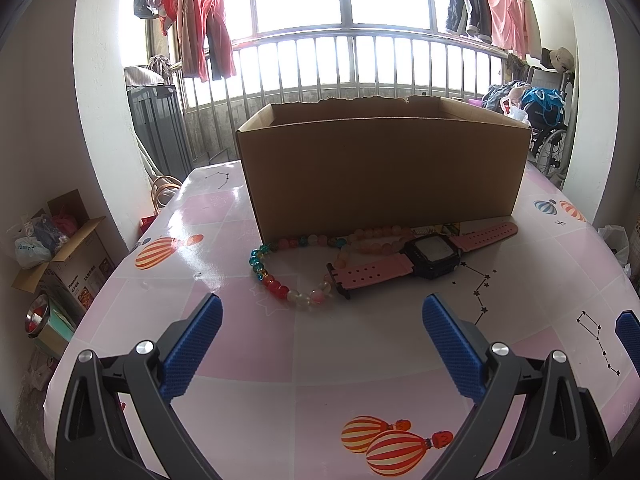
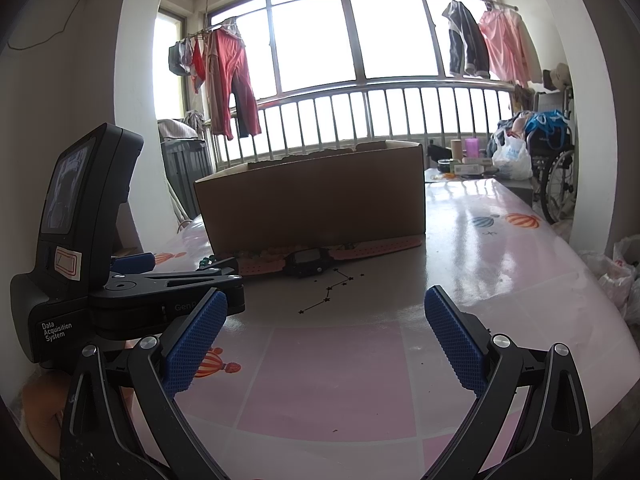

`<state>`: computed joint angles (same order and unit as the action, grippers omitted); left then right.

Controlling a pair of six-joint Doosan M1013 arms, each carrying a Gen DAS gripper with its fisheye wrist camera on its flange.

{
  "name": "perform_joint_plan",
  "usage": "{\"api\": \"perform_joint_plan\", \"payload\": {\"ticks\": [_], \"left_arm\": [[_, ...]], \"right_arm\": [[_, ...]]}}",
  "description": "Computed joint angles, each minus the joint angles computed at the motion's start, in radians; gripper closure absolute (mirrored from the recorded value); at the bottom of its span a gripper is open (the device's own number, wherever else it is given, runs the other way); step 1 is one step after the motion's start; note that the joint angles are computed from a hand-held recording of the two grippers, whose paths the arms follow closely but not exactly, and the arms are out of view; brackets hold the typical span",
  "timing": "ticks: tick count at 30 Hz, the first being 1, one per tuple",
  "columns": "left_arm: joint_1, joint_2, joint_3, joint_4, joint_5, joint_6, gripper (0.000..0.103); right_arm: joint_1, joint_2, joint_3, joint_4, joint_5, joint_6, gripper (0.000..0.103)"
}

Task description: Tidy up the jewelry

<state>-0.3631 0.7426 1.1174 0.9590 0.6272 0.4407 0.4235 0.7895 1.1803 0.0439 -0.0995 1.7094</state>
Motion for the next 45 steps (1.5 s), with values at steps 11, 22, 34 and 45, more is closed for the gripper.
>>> {"api": "perform_joint_plan", "payload": {"ticks": [11,22,34,45], "left_arm": [[0.0,0.0,0.0,-0.001,0.0,0.001,0.005],[0.0,0.0,0.0,-0.002,0.0,0.001,0.006],[0.0,0.0,0.0,0.0,0.0,0.0,0.006],[0.0,0.0,0.0,-0.001,0.0,0.001,0.005]], "right_arm": [[0.0,0.0,0.0,-0.003,0.0,0.004,0.008],[0.0,0.0,0.0,-0.005,0.001,0.005,0.008],[0.0,0.0,0.0,-0.012,0.001,0.012,0.008],[0.0,0.0,0.0,0.002,0.0,-0.002,0.008]]}}
